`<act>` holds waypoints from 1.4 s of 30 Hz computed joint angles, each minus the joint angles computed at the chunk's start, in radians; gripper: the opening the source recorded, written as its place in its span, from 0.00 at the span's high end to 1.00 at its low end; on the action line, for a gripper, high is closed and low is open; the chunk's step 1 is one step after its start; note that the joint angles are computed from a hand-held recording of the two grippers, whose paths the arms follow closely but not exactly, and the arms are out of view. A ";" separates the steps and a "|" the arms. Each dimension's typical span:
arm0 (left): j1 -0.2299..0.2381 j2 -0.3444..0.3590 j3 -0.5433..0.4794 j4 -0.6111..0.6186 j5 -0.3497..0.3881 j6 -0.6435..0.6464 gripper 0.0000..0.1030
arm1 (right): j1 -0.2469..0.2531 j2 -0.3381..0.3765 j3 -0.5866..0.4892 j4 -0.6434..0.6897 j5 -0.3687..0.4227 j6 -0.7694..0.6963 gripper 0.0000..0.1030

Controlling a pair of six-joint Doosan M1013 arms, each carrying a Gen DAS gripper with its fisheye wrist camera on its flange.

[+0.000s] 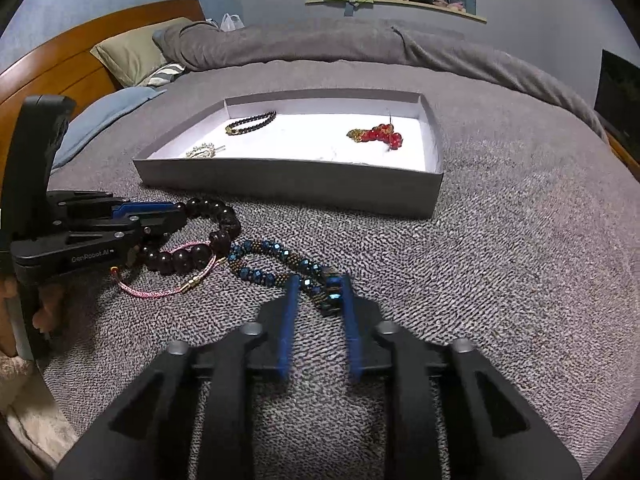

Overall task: Organize jewelry
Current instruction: 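Close the right tool on the blue-bead bracelet while the left tool grasps the black-bead bracelet, then carry both bracelets into the white tray and open both tools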

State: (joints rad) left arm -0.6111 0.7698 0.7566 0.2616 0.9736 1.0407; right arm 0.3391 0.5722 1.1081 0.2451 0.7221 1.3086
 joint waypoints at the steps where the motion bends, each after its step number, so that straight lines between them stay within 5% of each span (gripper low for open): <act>1: -0.001 -0.004 0.007 0.003 -0.007 -0.001 0.82 | -0.001 0.000 0.000 0.004 -0.001 0.000 0.89; 12: -0.008 -0.035 0.060 0.043 -0.066 -0.009 0.83 | -0.006 -0.018 0.025 0.056 -0.058 -0.036 0.92; 28: -0.036 -0.112 0.180 0.213 -0.285 -0.070 0.85 | -0.022 -0.060 0.076 0.189 -0.190 -0.110 0.93; 42: -0.054 -0.132 0.184 0.339 -0.317 -0.125 0.85 | -0.018 -0.058 0.061 0.170 -0.189 -0.087 0.93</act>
